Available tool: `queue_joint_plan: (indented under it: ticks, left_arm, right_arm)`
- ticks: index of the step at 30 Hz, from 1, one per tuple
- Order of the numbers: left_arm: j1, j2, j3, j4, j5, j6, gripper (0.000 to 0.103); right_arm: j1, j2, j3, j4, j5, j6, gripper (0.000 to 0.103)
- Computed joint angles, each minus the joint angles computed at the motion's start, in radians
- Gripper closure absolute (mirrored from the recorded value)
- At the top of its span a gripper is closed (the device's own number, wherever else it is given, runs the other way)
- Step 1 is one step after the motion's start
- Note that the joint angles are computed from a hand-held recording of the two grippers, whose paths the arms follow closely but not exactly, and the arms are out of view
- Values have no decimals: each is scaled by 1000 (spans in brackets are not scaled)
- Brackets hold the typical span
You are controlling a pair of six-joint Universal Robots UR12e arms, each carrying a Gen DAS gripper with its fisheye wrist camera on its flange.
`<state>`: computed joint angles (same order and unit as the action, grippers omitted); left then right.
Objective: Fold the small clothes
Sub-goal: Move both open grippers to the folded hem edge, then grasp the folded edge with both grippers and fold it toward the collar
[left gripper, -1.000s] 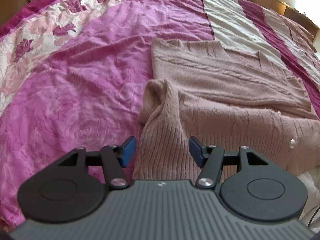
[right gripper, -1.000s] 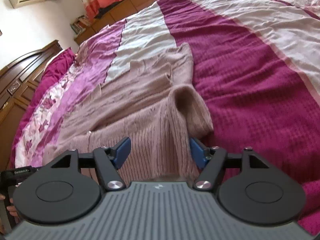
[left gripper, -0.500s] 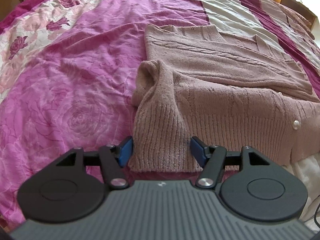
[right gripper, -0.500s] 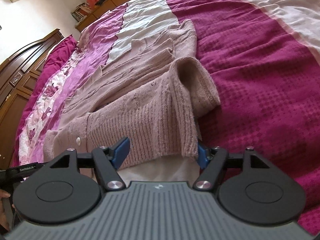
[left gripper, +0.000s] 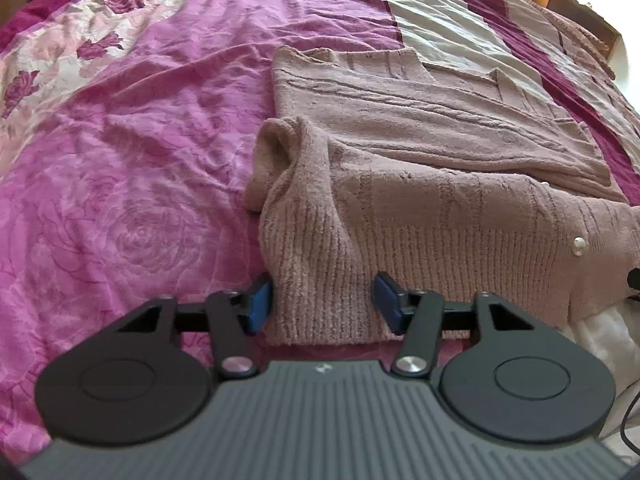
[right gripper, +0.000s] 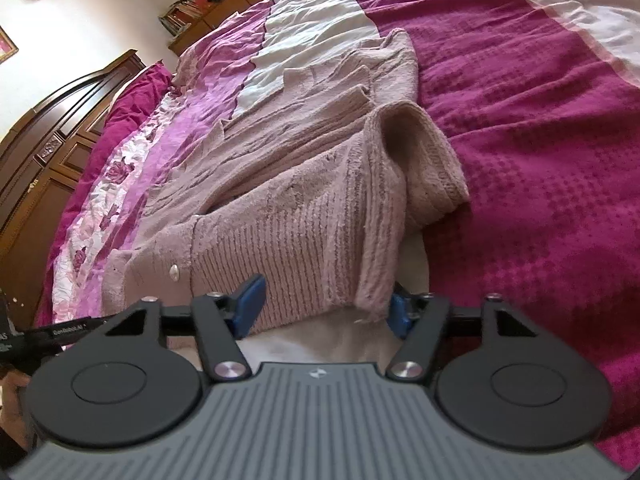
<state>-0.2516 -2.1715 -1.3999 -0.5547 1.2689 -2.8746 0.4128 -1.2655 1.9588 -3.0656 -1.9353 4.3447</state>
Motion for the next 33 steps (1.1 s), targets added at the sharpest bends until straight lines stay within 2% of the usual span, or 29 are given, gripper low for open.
queue_joint_plan:
  ticks: [4,7,9,10,12,17,23,28,33]
  left_arm:
    - [7,2,6,-19,-25,-9,71]
    - [14,3,10,-40,-59,-19,78]
    - [14,1,11,-44,-65,-24,79]
    - [13,0,12,-43,-63,-24,82]
    - [13,-1,11,-41,-70,-28,88]
    - [30,4,12,-27,-180,-89,90]
    - [32,3,20,114,-243,-187,90]
    - [25,-9,47,213,-245,-261,91]
    - [9,-28,80,303,-196,-309,91]
  right_arm:
    - [-11,3,15,-39,12,28,50]
    - [-19,3,30,-70,20,53,60]
    - [-22,2,35,-77,23,60,69]
    - [-24,2,37,-80,27,59,72]
    - [-25,3,36,-85,31,53,84]
    - [-21,1,33,-136,19,7,86]
    - [-26,-1,17,-222,-19,-81,87]
    - [-37,4,-5,-282,-65,-153,87]
    - [-44,20,-49,-314,-119,-223,88]
